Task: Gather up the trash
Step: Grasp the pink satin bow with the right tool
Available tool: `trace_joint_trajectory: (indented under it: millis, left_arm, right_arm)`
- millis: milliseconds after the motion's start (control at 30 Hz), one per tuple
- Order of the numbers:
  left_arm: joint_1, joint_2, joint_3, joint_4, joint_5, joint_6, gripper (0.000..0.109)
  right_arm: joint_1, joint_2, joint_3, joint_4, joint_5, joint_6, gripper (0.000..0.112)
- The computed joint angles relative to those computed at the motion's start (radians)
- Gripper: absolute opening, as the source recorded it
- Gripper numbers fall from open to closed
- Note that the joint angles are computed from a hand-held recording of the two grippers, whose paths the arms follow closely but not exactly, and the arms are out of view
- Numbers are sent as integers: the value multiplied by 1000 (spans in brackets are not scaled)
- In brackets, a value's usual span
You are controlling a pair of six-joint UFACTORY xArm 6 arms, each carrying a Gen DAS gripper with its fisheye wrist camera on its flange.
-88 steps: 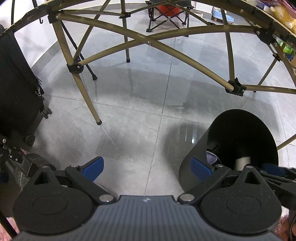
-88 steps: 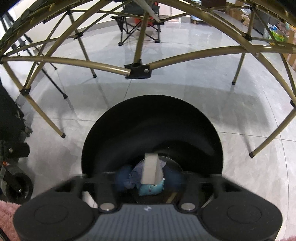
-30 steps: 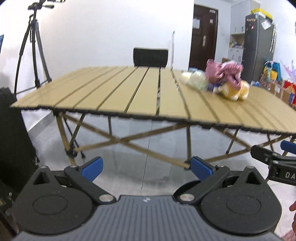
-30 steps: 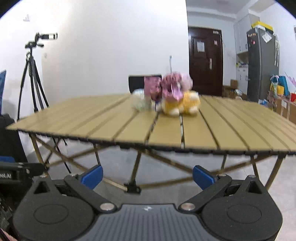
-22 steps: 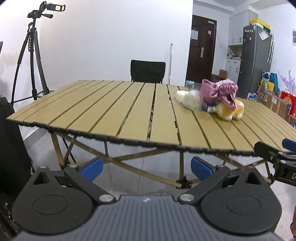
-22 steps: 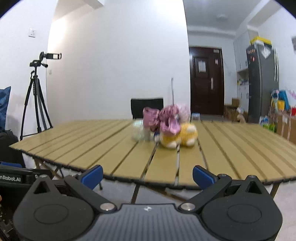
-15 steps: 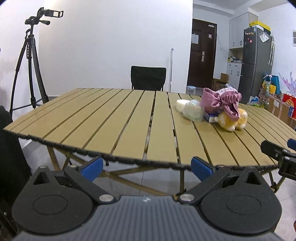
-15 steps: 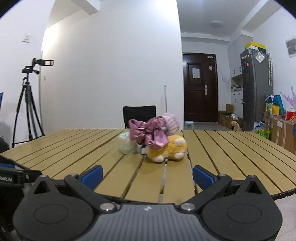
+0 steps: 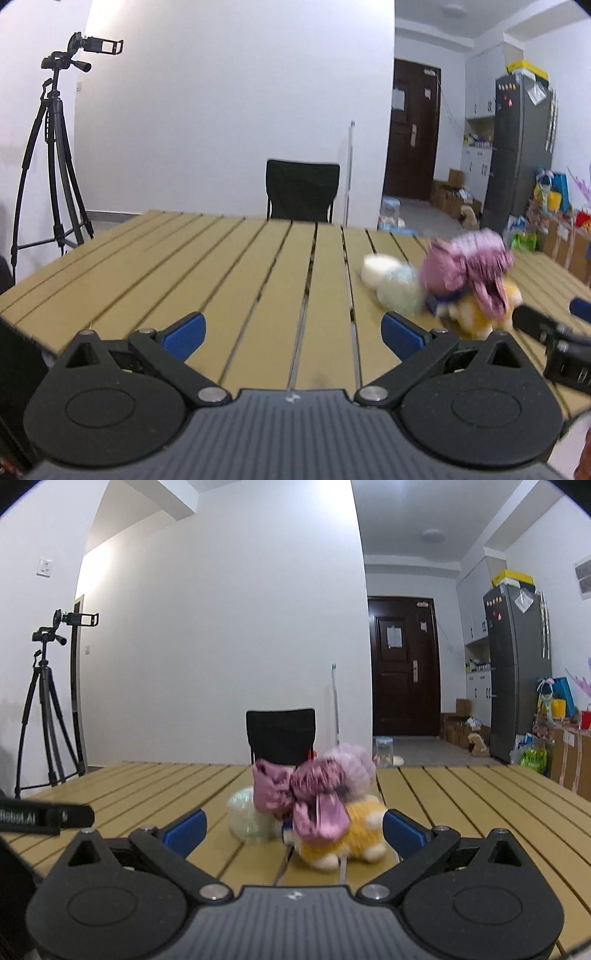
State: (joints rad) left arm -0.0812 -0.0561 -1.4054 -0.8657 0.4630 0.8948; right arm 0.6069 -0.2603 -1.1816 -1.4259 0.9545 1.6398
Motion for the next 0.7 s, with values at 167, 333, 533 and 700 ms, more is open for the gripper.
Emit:
trace_joint_trajectory:
  millis: [167,333,533,700]
  left_arm:
    - [-11,109,-135,41,6,-111,103]
    - [-28,176,-205,104,3,-199,103]
    - [-37,226,-263,158,27,-282,103]
    - [-36,255,-295,174,38,-311,103]
  right_arm:
    - [-54,99,-112,48,-2,-30,99]
    - [-108,175,-206,135,-45,-49,95]
    - [-152,265,-326,258,-3,-81,100]
    - [-156,337,-427,290,73,-155,103]
